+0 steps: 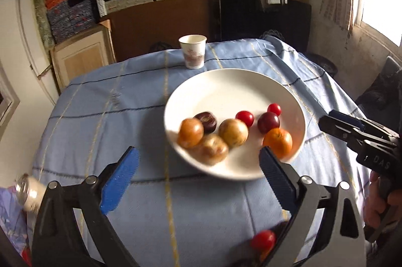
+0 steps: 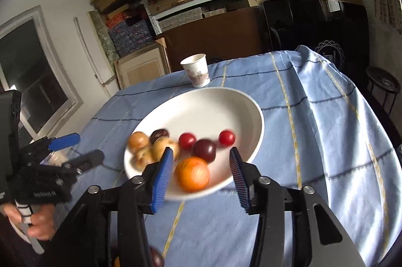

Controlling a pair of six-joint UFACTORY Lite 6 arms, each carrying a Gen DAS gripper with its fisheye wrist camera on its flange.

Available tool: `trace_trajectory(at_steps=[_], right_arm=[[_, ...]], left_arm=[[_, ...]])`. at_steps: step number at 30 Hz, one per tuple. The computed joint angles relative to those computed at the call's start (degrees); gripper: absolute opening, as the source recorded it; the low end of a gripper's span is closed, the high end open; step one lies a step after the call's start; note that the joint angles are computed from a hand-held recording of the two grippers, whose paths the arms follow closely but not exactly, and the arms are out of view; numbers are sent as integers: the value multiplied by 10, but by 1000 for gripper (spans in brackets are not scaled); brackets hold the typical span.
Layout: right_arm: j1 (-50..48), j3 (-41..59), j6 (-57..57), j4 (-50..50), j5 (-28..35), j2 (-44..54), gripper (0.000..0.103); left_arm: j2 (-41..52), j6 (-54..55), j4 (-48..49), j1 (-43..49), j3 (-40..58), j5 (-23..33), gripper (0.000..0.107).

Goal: Organize fruits
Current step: 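Move the left gripper to a dark red plum while the right gripper reaches an orange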

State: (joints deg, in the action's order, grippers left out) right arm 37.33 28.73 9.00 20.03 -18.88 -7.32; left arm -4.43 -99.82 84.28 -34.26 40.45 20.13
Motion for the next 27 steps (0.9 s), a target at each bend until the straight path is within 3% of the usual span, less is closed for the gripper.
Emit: trace_trajectory(at_steps=[4,8,11,14,18,27], right_arm=[[62,-86,72,-55,-4,-48,51],[187,-141,-30,95,-14,-71,52],[286,-181,-107,221,-32,-118,51],[355,-204,-115,278,-53,-136,51],[406,-209,-144,352,-65,-145,51],[461,-138,-318,539,-91,-67,51]], left_arm=[[-147,-95,52,-14,-164,24,96],[-243,-114,53,-3,-278,3,96],[-299,-72,4,19,-335,-29,96],[-353,-6,-62,32,-371,-46,96],[-383,18,-103,6,-394,-24,96],[-383,23,-113,22,-407,-34,96]])
